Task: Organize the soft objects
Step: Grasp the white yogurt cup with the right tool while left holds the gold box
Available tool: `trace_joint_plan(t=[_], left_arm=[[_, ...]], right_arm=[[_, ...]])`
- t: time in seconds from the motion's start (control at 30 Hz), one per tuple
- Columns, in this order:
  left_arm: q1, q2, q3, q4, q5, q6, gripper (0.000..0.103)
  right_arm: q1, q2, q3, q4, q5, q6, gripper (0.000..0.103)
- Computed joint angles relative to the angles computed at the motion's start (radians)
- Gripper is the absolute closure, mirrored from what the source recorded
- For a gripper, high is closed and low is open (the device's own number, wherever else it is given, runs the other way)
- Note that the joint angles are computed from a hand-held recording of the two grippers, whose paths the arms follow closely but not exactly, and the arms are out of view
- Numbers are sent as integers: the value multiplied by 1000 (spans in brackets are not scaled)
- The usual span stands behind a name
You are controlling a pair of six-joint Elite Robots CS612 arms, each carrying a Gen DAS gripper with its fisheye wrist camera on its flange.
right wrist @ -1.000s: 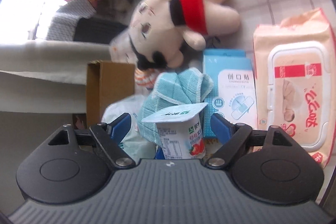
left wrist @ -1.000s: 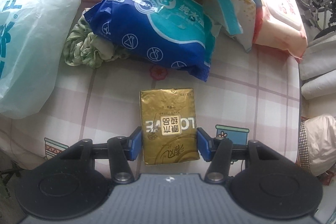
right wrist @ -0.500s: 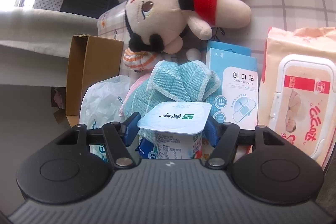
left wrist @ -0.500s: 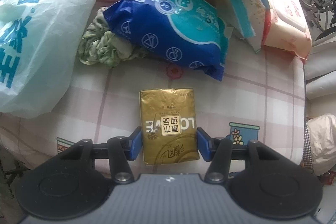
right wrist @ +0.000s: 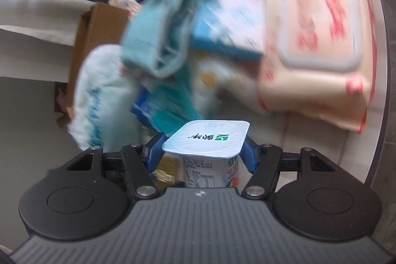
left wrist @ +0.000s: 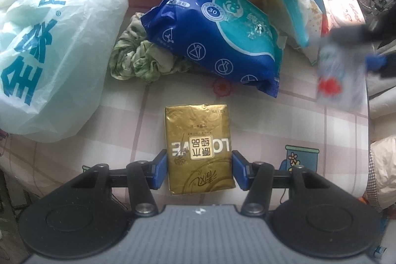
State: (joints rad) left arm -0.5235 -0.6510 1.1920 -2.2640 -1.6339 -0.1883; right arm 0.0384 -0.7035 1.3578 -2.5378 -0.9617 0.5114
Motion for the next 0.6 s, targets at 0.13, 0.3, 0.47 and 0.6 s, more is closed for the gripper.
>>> trace_joint_plan(t=[0.13,0.3,0.47,0.6], left_arm=[[-5,0,-1,-2,12,7,48],[-17,-5,4,-5,18,21,48],[-24,-2,3,-11,15,22,48],[-22,-9,14,-16,13,24,48]], right_arm=[[35,-4,33,-83,-126,-185,40],[55,-22,75,-158,-169,-350,39],[57,-54,91,-88,-189,-439,38],[50,-73,94,-21,-173,-434,36]])
